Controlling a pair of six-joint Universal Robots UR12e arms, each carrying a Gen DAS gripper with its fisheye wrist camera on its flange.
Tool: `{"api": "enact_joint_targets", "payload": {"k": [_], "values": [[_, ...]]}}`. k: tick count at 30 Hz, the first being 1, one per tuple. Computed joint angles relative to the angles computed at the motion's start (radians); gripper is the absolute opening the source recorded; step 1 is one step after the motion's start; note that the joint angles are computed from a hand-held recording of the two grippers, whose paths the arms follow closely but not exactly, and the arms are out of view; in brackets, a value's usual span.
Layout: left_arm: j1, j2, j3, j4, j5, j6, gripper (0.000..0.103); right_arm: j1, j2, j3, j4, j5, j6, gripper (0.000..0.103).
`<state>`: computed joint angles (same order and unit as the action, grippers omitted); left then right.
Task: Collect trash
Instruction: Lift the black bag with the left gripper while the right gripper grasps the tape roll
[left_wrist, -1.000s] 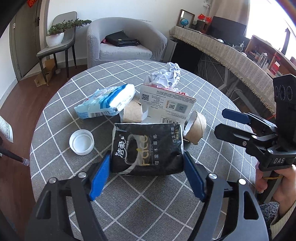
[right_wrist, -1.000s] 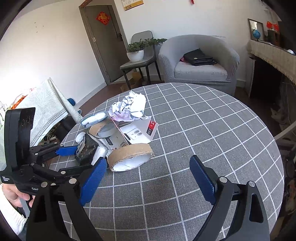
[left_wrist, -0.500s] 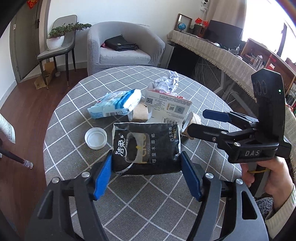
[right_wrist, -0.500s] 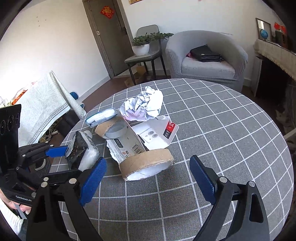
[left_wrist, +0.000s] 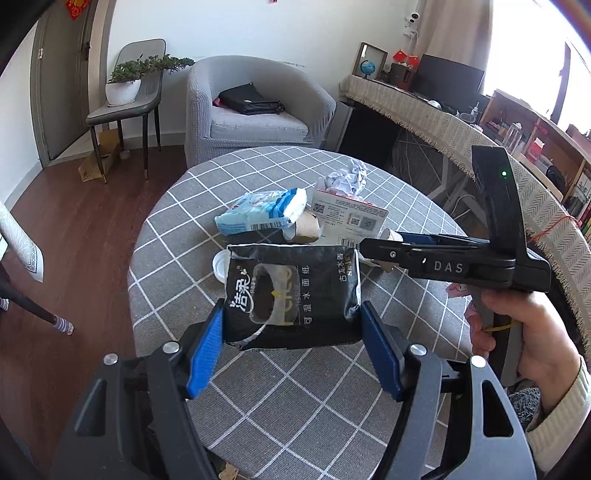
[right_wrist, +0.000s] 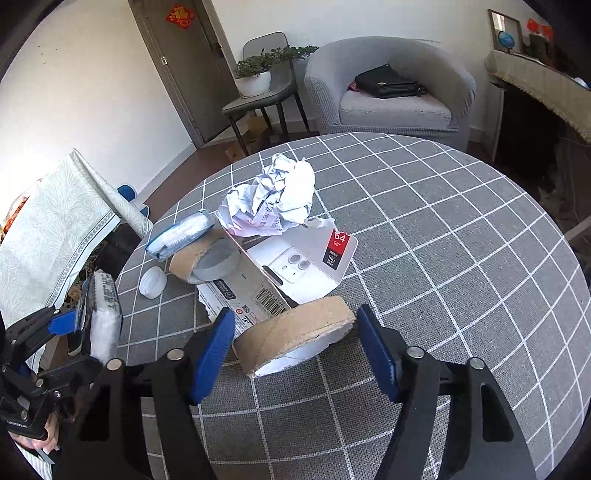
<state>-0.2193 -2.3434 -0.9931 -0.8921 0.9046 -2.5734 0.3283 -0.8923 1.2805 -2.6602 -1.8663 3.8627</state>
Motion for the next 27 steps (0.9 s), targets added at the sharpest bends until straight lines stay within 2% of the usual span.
{"api": "enact_joint_targets", "payload": {"k": [8,12,17,23,27], "values": [[0.027,0.013,-0.025,0.088,-0.009,-0.065,0.073,0.017,0.0,-0.032,0.088,-0.049,0.035,0.063],[0.038,0.019,-0.037,0.122,0.019,-0.081,0.073,0.029,-0.006,-0.041,0.109,-0.094,0.038,0.063],[0.057,0.026,-0.052,0.159,0.036,-0.118,0.072,0.044,0.001,-0.068,0.111,-0.113,0.028,0.063],[0.077,0.025,-0.058,0.186,0.076,-0.165,0.072,0.056,0.029,-0.121,0.059,-0.092,-0.013,0.063],[0.09,0.019,-0.056,0.177,0.113,-0.182,0.072,0.06,0.061,-0.173,0.058,-0.058,-0.045,0.063]]}}
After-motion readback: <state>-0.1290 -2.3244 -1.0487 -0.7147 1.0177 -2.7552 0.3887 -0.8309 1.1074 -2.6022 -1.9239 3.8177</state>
